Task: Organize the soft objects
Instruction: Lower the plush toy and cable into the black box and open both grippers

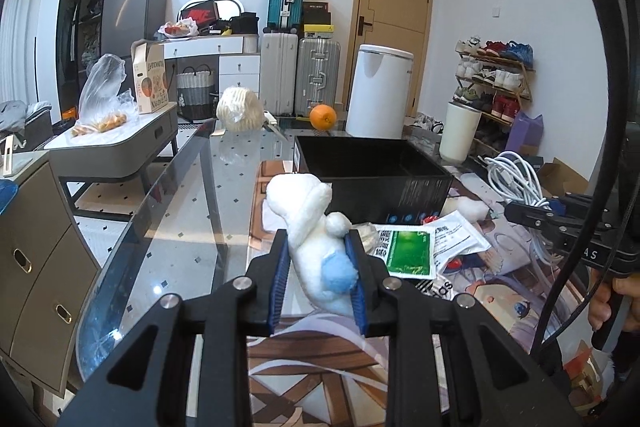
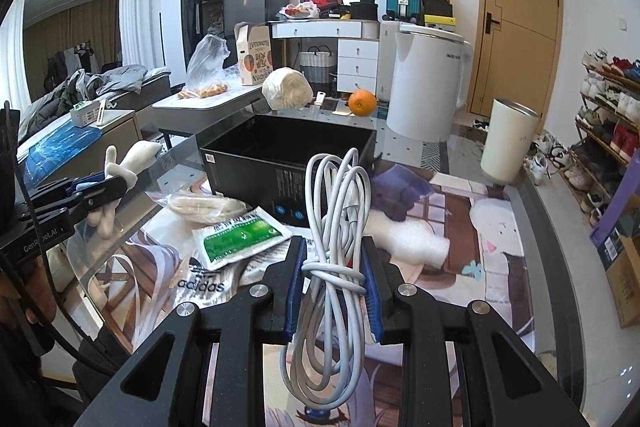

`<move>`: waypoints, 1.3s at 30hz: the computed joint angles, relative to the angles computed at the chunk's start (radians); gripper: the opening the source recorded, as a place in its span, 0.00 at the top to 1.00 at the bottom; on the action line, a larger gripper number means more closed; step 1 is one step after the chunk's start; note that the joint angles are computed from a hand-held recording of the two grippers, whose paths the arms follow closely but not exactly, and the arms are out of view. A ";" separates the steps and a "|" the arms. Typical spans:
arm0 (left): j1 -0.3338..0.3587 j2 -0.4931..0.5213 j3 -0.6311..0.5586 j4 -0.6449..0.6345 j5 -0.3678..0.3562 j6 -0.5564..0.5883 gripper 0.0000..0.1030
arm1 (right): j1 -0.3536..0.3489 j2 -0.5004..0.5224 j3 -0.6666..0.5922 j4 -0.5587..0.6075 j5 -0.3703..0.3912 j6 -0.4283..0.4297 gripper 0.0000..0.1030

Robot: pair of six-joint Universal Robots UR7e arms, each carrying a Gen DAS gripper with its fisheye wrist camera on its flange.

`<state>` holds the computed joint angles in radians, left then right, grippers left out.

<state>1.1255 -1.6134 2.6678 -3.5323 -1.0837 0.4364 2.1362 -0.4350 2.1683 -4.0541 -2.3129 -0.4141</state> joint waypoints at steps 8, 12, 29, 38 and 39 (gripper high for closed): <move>-0.013 0.037 -0.027 -0.018 -0.014 0.013 0.75 | -0.008 -0.012 -0.025 0.036 0.044 -0.022 0.75; -0.015 0.078 -0.049 -0.053 -0.012 0.038 0.75 | -0.015 -0.023 -0.041 0.069 0.062 -0.038 0.75; -0.019 0.208 -0.185 -0.059 -0.067 0.110 0.75 | -0.067 -0.071 -0.126 0.241 0.159 -0.088 0.75; 0.012 0.272 -0.269 -0.004 -0.096 0.124 0.75 | -0.108 -0.090 -0.194 0.384 0.190 -0.115 0.75; 0.012 0.277 -0.275 0.001 -0.094 0.127 0.75 | -0.114 -0.094 -0.203 0.411 0.198 -0.117 0.75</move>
<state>1.1375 -1.3360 2.3923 -3.5313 -1.1774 0.5635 2.0222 -0.5288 1.9656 -3.6434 -2.1149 -0.5312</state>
